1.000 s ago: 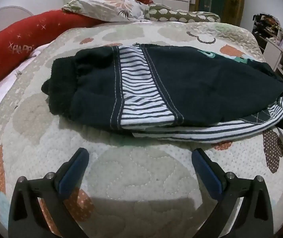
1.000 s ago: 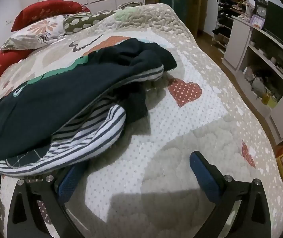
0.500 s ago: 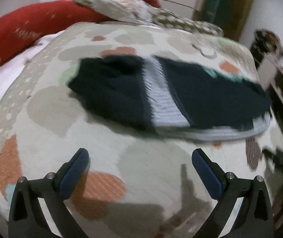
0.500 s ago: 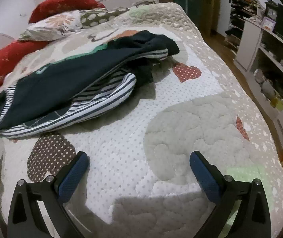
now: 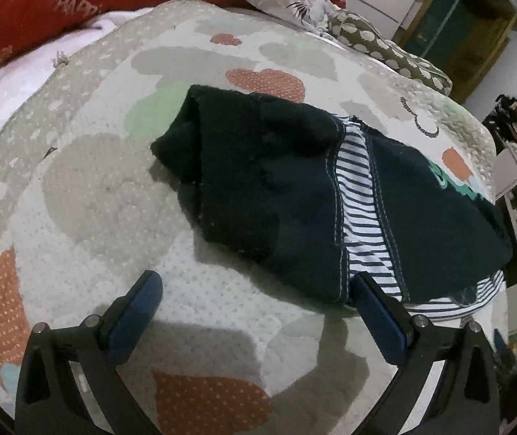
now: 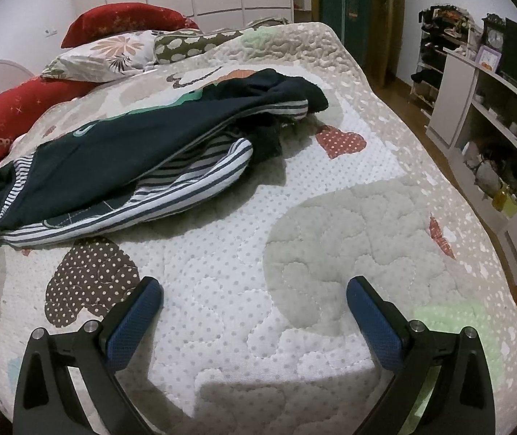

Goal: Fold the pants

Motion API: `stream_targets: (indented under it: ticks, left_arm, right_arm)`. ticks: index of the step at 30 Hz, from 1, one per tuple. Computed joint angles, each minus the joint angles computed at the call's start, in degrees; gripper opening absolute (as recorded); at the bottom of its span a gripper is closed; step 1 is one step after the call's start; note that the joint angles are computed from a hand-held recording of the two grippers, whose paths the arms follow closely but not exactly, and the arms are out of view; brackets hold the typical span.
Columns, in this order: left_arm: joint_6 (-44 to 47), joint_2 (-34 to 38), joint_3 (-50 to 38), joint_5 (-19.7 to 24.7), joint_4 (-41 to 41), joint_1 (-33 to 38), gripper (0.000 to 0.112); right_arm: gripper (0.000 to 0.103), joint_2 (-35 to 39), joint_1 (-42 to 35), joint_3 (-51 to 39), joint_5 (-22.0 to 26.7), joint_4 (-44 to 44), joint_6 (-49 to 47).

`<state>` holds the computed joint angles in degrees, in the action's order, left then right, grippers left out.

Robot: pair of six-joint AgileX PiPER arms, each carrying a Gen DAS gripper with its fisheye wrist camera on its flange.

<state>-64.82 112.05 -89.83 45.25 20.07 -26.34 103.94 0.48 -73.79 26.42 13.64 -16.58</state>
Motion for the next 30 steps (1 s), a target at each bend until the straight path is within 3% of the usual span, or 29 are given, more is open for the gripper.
stream_targets:
  ticks: [5, 14, 30]
  left_arm:
    - [-4.6, 1.6, 0.1, 1.4, 8.3, -3.0, 0.103]
    - [-16.5, -0.1, 6.8, -2.6, 21.4, -5.8, 0.103]
    - [-23.7, -1.5, 10.6, -5.2, 27.4, -7.2, 0.103]
  right_arm:
    - [0.103, -0.3, 0.0, 0.8, -1.0, 0.5, -0.4]
    - [0.103, -1.3, 0.4, 2.7, -3.1, -0.1, 0.3]
    - [0.103, -1.8, 1.3, 3.8, -4.5, -3.0, 3.6]
